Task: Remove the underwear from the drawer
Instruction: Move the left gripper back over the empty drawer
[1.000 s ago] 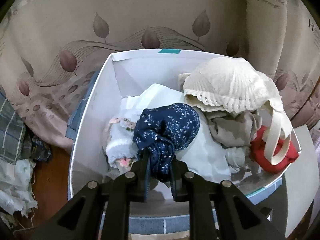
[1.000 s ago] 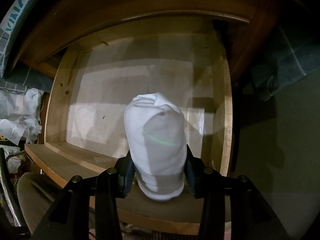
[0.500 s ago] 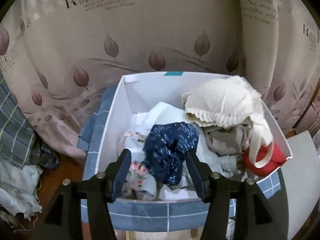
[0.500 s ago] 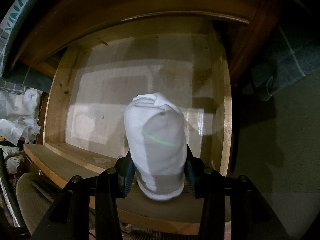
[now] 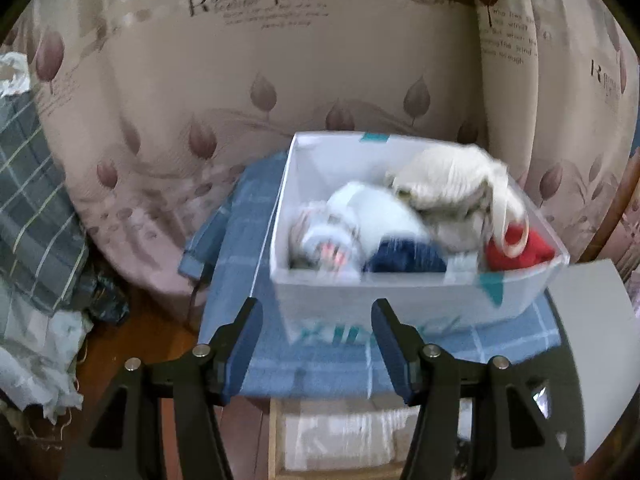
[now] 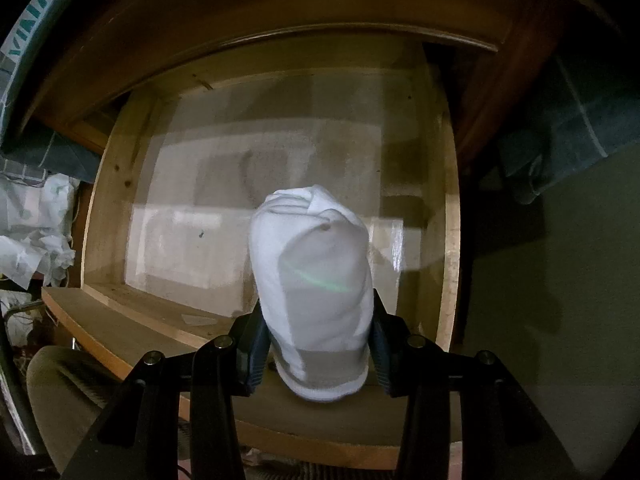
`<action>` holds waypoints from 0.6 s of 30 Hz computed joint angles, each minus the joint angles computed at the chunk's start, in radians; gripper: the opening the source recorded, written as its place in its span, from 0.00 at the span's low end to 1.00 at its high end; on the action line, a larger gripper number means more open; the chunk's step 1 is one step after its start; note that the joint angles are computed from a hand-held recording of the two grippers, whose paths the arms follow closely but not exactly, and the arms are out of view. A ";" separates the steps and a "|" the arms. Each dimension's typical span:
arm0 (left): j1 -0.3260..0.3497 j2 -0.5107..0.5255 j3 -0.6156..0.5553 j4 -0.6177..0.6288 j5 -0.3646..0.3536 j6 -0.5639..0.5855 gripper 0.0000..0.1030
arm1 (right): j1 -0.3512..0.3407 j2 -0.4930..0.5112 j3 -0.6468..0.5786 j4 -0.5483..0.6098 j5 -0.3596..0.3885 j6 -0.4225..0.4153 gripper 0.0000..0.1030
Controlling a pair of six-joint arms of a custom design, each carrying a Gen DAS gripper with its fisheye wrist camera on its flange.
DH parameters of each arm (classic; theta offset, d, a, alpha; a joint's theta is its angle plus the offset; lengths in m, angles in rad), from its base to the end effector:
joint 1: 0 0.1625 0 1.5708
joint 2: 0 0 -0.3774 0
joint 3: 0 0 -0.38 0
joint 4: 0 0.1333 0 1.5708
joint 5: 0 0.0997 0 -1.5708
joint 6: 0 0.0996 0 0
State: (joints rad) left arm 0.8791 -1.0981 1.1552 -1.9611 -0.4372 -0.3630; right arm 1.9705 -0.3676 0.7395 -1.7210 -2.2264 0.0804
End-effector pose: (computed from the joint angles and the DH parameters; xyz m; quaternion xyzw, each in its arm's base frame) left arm -0.2483 -0.6503 0.4696 0.0483 0.8353 -0.3874 0.3872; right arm 0.3728 -0.6959 0.0611 0.1847 -0.9233 -0.0257 0.3357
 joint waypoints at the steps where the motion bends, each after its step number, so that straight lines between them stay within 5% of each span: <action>1: 0.000 -0.023 0.038 0.006 0.002 -0.023 0.56 | 0.000 0.000 0.000 0.001 -0.002 -0.001 0.40; 9: 0.010 -0.158 0.320 0.018 0.026 -0.194 0.56 | 0.002 0.001 0.004 0.001 -0.019 -0.003 0.40; 18: 0.048 -0.190 0.510 -0.054 -0.030 -0.254 0.56 | 0.006 0.001 0.008 -0.009 -0.029 -0.010 0.39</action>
